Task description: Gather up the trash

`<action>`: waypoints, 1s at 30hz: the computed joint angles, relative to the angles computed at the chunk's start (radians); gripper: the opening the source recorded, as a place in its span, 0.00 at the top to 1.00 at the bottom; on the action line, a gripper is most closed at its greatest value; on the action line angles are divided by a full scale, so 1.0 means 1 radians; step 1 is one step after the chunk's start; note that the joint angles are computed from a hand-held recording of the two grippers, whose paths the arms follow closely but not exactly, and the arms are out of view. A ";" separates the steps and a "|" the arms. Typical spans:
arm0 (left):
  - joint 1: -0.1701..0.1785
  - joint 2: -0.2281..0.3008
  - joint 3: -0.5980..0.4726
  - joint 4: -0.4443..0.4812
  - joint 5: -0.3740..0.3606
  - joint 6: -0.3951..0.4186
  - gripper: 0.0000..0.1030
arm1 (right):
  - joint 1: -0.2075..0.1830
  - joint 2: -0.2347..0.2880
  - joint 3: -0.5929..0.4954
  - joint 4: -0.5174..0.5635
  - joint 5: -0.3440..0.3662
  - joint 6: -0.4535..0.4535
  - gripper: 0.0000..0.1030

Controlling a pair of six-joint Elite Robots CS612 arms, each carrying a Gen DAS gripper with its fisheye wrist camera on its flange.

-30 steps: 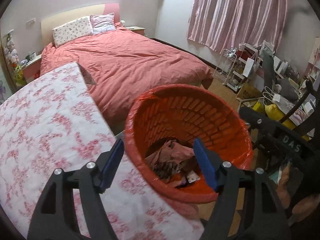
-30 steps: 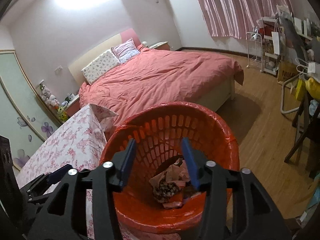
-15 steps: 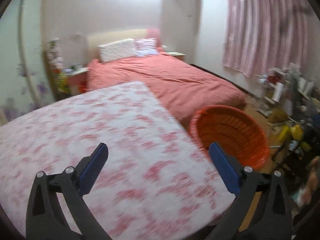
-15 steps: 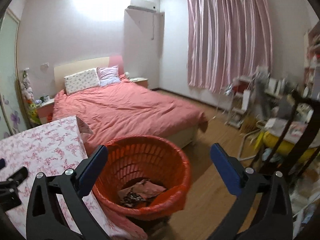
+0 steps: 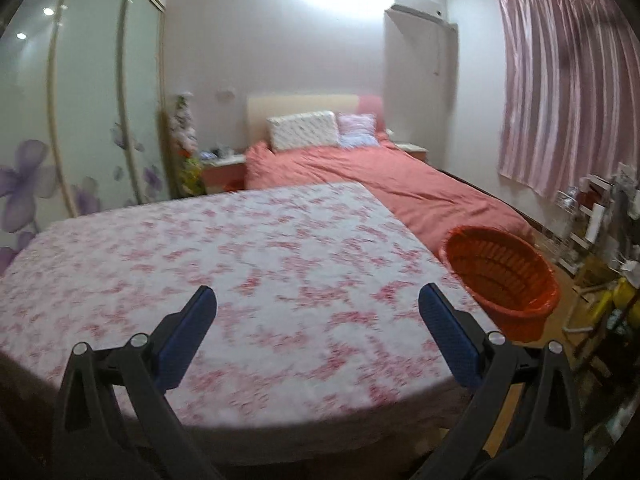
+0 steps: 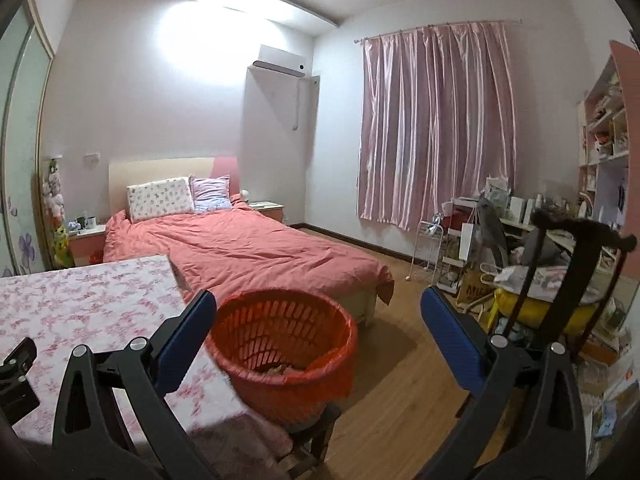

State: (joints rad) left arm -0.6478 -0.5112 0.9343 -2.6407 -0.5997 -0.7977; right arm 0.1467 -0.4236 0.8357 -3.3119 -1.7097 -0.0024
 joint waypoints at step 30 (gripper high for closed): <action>-0.041 -0.084 0.197 -0.091 0.017 -0.114 0.04 | 0.012 -0.115 0.235 0.075 0.093 0.026 0.02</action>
